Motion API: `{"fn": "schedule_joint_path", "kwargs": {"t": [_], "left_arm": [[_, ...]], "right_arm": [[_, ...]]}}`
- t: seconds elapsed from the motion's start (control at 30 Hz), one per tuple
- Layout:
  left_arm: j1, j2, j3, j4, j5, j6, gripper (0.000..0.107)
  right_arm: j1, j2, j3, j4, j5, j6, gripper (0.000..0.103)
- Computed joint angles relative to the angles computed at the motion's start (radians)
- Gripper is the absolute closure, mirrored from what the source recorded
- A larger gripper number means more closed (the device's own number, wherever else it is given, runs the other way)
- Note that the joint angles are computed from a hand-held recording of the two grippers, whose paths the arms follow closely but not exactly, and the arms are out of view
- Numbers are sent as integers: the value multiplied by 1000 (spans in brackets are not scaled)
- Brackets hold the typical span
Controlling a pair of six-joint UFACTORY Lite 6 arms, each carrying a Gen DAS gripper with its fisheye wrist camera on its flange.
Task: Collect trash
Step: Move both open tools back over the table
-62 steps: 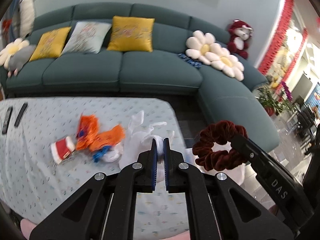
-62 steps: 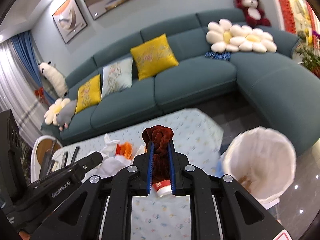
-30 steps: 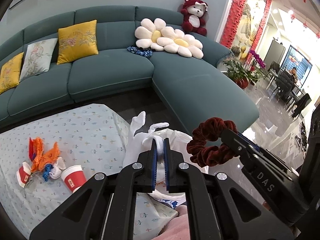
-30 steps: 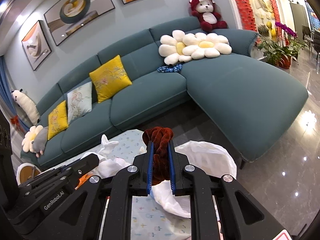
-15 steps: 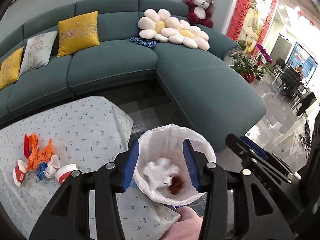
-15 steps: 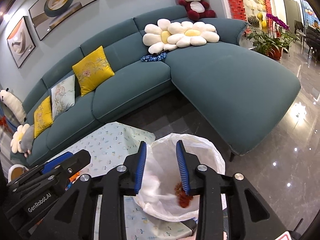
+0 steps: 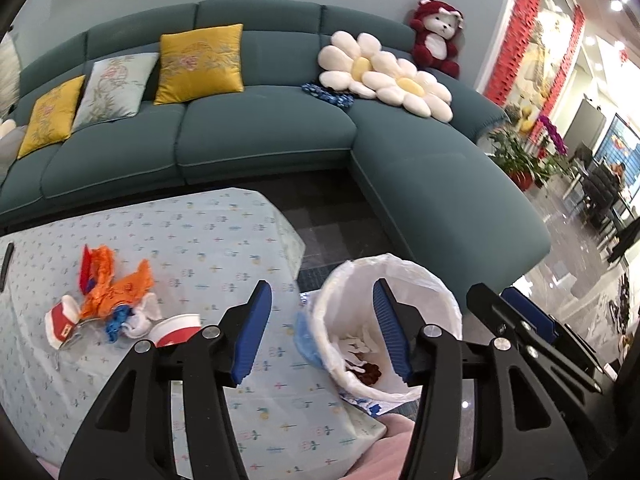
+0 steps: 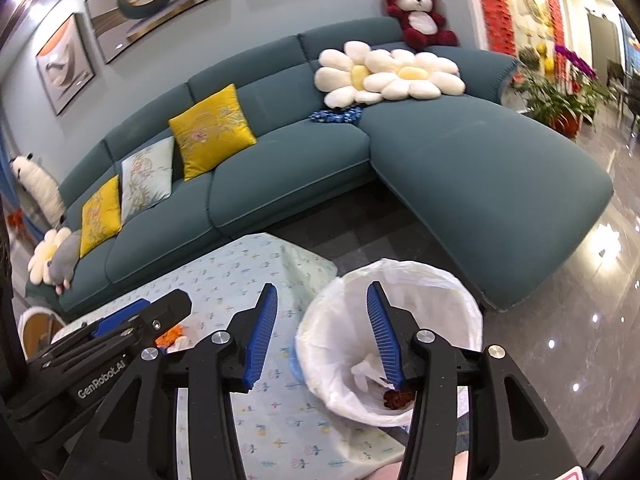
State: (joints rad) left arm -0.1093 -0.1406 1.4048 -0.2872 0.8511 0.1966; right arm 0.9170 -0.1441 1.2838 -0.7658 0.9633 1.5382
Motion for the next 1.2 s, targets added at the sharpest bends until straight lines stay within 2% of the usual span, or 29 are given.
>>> {"fn": "schedule_joint_path", "kwargs": {"t": [0.3,0.43,0.57,0.77,0.87,1.2], "left_arm": [[241,-29,-21,-138,64,179,55],[358,-32,-40,-199,87,268,47],[475,-21,-64,-241,104,354,45],[637,46,-77,-276,127,450,43],[715,84,-82,-284,123,504,39],[932,333,27,-267,97,604,35]], "right_arm": [[103,164,172,0,37,9,56],[130,241,251,12,43,-7,55],[161,322,322,28,41,-19,52],[186,460,432,77,12,-39,52],[198,537,494,101,-3,-46,48],[214,837,777,219,-28,-135,47]]}}
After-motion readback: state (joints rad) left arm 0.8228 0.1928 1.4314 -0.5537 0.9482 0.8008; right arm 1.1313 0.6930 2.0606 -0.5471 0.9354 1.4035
